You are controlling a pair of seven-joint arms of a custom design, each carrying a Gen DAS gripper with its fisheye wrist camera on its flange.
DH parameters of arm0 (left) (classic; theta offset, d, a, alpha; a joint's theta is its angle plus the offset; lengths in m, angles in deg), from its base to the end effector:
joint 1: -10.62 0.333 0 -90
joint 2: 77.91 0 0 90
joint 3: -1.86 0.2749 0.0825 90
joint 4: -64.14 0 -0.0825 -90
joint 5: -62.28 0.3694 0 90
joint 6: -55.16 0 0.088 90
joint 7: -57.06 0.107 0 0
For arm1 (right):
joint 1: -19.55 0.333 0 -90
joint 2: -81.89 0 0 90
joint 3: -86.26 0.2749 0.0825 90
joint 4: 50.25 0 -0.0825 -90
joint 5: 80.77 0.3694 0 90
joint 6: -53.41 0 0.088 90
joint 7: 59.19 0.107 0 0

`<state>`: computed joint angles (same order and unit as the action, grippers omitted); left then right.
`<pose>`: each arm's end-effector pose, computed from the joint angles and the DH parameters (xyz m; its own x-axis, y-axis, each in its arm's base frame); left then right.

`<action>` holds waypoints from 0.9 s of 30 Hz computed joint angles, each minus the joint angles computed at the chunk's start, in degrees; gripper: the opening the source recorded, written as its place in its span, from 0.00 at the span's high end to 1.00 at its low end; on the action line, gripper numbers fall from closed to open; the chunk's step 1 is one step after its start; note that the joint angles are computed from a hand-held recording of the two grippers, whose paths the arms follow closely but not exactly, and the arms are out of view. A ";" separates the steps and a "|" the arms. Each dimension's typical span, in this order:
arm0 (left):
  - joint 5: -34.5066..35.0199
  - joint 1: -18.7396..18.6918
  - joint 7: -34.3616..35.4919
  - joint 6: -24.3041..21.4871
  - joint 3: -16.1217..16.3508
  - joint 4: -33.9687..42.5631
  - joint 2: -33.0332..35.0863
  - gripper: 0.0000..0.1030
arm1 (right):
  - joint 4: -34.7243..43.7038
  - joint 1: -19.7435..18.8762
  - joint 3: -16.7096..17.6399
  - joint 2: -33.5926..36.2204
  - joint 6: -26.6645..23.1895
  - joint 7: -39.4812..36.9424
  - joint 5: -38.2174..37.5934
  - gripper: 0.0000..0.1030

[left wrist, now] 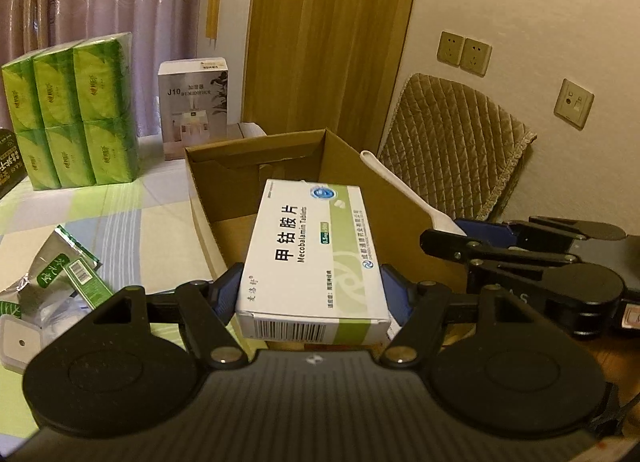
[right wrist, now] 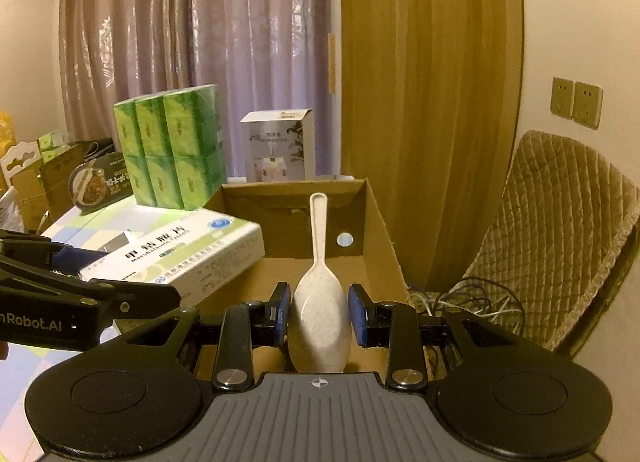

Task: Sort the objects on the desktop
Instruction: 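Carry the spoon and Mecobalamin box over the cardboard box with both grippers, then open both grippers to drop the spoon and Mecobalamin box into the box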

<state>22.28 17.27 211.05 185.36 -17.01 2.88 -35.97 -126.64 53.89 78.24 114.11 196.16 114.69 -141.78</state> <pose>0.7436 -0.0899 0.4499 -0.7912 -0.5970 0.1330 -0.4388 0.4026 -0.8034 0.6363 0.3463 0.4427 -0.2415 -0.9699 -0.0304 -0.4676 0.1438 -0.8722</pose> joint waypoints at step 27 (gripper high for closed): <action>1.80 0.93 -3.26 0.14 0.19 2.70 2.45 0.32 | 1.02 -0.49 0.16 1.41 1.50 -1.30 1.92 0.72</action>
<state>24.08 18.20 207.79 185.50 -16.83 5.58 -33.52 -125.62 53.39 78.39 115.51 197.66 113.39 -139.86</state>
